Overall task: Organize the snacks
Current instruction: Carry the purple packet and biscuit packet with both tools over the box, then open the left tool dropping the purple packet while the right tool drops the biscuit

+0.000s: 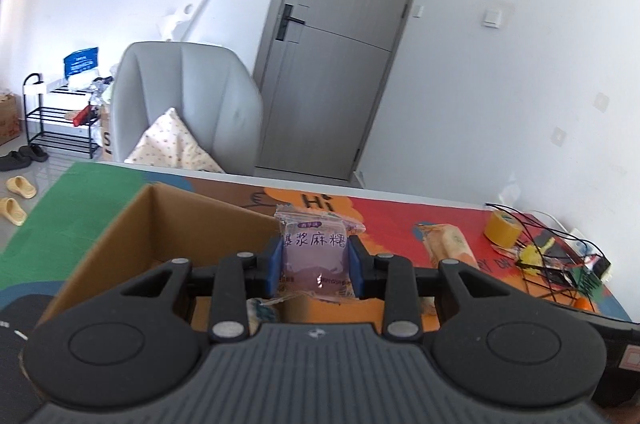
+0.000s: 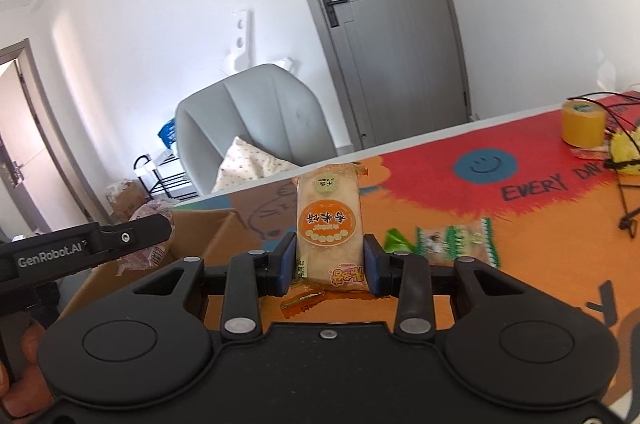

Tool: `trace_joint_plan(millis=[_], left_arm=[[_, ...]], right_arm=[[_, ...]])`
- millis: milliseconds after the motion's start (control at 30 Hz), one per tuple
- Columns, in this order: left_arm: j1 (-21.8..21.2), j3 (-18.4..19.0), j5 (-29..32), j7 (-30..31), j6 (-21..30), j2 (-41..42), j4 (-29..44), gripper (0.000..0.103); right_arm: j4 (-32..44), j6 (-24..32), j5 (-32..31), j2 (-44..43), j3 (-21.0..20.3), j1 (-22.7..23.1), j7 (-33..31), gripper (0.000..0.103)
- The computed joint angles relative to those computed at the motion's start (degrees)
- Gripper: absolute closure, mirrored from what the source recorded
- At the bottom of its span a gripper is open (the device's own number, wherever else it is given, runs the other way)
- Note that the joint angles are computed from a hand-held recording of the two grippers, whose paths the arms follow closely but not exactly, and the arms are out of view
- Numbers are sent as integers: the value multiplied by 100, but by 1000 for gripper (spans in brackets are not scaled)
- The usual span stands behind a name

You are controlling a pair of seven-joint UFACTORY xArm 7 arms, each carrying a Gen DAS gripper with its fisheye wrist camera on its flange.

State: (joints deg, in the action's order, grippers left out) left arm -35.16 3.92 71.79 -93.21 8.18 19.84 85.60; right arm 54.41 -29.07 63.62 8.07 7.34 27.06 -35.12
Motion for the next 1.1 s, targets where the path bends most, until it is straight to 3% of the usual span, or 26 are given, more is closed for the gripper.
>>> trace_joint_plan(millis=[333, 700, 767, 900, 1100], left_arm=[[395, -63, 237, -252, 31, -330, -414, 70], [847, -207, -308, 231, 52, -485, -678, 70], [875, -185, -434, 334, -27, -490, -706, 63], [818, -11, -426, 260, -138, -558, -778, 51], [942, 2, 179, -447, -88, -729, -897, 44]], right_arm=[[576, 125, 69, 357, -89, 290, -341, 67], [1083, 237, -156, 682, -281, 612, -405, 67], [1202, 294, -85, 745, -343, 708, -521, 67], [1536, 475, 286, 909, -525, 947, -944, 67], [2370, 661, 1558, 1314, -687, 1258, -2280, 67]])
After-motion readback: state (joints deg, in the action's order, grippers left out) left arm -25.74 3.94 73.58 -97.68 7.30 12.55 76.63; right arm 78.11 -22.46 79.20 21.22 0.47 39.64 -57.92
